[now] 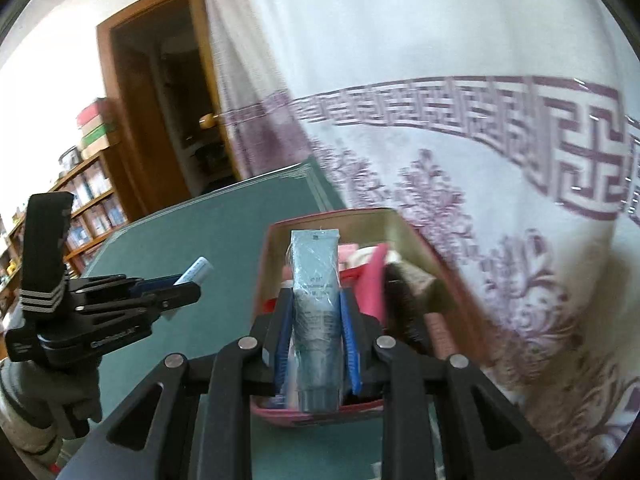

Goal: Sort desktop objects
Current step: 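Carry the white-blue tube and silver-blue tube into the tin and release both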

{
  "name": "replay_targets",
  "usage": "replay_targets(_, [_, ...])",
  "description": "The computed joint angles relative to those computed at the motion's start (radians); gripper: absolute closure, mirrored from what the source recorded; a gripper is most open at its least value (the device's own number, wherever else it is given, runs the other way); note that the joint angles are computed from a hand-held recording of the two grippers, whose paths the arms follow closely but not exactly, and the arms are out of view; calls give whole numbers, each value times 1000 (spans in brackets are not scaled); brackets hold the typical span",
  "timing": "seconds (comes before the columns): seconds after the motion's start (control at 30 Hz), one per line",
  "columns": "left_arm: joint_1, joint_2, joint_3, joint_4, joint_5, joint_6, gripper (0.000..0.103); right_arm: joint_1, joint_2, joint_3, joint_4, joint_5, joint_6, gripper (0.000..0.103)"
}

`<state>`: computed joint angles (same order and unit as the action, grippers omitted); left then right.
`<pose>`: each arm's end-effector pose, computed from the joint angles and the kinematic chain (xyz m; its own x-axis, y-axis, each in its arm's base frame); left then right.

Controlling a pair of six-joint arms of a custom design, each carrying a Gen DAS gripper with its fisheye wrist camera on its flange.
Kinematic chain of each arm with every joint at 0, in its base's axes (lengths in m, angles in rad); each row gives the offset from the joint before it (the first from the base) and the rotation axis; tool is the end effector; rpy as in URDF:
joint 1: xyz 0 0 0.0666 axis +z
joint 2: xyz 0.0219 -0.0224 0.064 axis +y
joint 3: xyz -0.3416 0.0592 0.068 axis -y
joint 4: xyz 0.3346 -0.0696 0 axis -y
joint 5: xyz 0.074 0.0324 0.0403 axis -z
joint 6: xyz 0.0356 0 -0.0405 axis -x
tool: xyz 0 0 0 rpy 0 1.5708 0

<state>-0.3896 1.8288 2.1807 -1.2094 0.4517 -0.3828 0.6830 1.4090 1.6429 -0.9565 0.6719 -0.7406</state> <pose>0.5103 -0.2267 0.4786 -0.4226 0.5368 -0.7303 0.8234 0.5641 -0.0618 0.3522 0.2575 0.4887 -0.4675 0.3004 -0.8314 0.2489 0.9472 0.2023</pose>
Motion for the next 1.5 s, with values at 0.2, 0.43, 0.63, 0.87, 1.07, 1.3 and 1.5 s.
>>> replay_targets(0.2, [-41,94,159,-83,26,18,83,-37,-16,-38,0,-22,-22,78])
replay_targets(0.43, [-81,218,339,-172,26,29,83,-73,7,-46,27,-73,-8,78])
replay_targets(0.63, [-93,346,535,-260,25,73,83,-97,29,-43,28,-110,-3,77])
replay_targets(0.87, [-74,318,500,-216,51,123,42,-110,26,-55,6,-153,-29,72])
replay_targets(1.07, [-43,168,265,-66,54,117,27,-79,5,-54,-30,-106,-58,22])
replay_targets(1.3, [0,-20,-36,131,41,127,9,-24,19,-2,-150,-75,-103,14])
replay_targets(1.5, [14,-196,-280,327,-27,186,1,19,25,33,-259,-47,-225,2])
